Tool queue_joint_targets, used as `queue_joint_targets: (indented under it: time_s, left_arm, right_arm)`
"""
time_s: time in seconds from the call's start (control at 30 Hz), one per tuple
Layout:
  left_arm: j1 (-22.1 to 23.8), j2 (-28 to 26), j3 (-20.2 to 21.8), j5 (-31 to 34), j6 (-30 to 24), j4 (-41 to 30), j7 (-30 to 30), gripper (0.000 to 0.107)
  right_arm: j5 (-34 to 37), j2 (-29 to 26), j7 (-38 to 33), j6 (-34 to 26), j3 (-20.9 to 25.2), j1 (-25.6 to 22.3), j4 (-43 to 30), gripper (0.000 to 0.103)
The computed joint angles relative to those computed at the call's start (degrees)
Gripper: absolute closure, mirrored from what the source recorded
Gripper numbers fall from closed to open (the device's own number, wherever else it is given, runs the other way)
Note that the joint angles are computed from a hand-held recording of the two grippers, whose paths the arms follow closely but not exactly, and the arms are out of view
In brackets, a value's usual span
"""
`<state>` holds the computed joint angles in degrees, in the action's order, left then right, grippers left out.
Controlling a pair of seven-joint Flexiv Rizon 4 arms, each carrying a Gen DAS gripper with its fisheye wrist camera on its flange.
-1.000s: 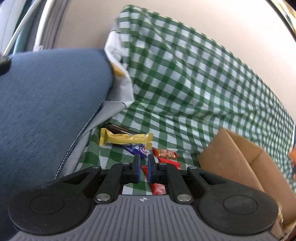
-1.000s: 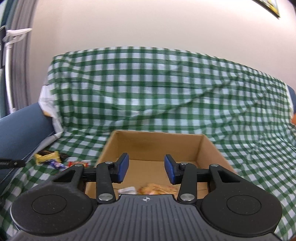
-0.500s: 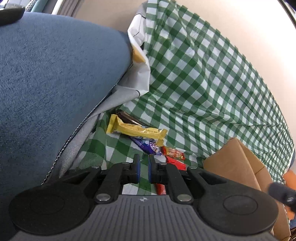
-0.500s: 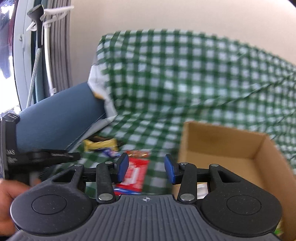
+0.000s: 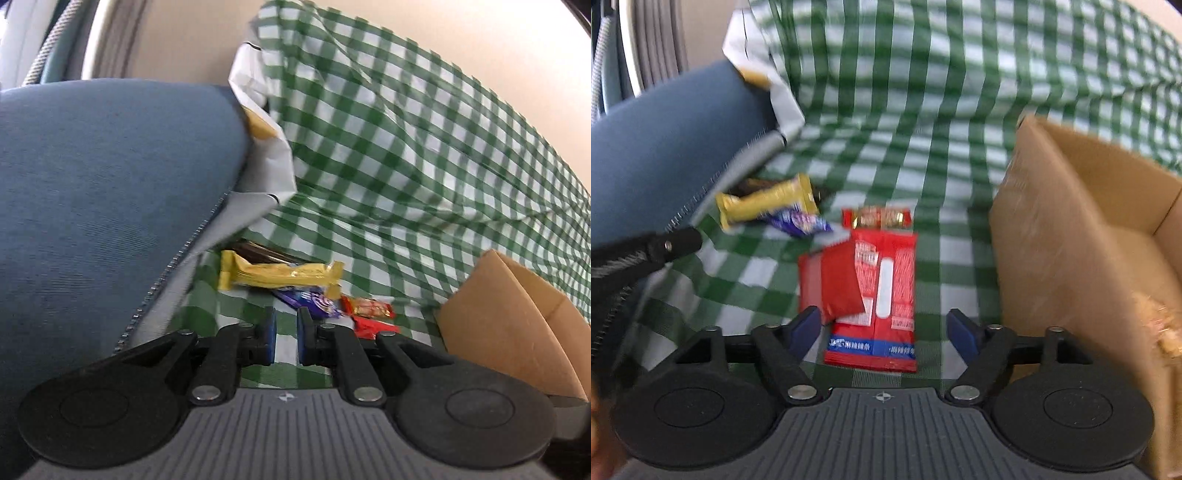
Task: Organize snacks
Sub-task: 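Move both tools back over the red wafer packets on the sofa, then grasp small red packet with left tool while right tool grasps long red wafer packet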
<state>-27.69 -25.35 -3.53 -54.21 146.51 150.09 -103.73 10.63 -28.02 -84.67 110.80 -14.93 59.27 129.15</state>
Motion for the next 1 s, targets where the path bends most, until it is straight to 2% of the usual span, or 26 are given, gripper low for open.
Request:
queue_joint_targets:
  time_s: [0.17,0.37,0.47,0.5,0.6,0.73,0.93,1.0]
  left_arm:
    - [6.74,-0.69,1.04,14.44,-1.05,0.71,-8.7,0.096]
    - [7.19,-0.8,2.12,16.38,-2.81,0.43,-10.7,0.096]
    - [7.06,-0.68,2.44,16.53,-2.99,0.43,-10.84,0.096]
    - [7.07,-0.6,2.51,16.67,-2.76,0.68,-11.22,0.096]
    - [7.15,-0.46,2.58,16.87,-2.55,0.97,-12.04,0.096]
    - [7.07,-0.12,2.58,16.82,-3.08,1.13,-12.11,0.096]
    - [9.09,0.27,2.25,21.84,-5.98,0.73,-12.61,0.096]
    - [8.78,0.23,2.47,22.26,-7.06,0.19,-11.47,0.09]
  right_arm:
    - [-2.56,-3.47,1.31,-1.56,2.62,-3.58,-2.87,0.022]
    - [-6.06,-5.12,1.53,-1.55,4.07,-5.71,-4.03,0.025]
    - [-8.78,-4.51,1.34,-1.43,8.1,-9.97,-4.32,0.043]
    - [-9.11,-4.39,0.79,-0.95,7.96,-9.81,-4.02,0.047]
    - [-10.07,-4.53,-0.26,0.01,9.48,-11.29,-3.76,0.054]
    - [-9.38,-2.79,-0.48,0.26,10.62,-12.44,-1.61,0.056]
    - [-6.19,1.51,-1.89,0.34,9.0,-10.0,3.7,0.057]
    - [-3.21,3.04,-2.33,-0.67,5.03,-5.33,5.56,0.057]
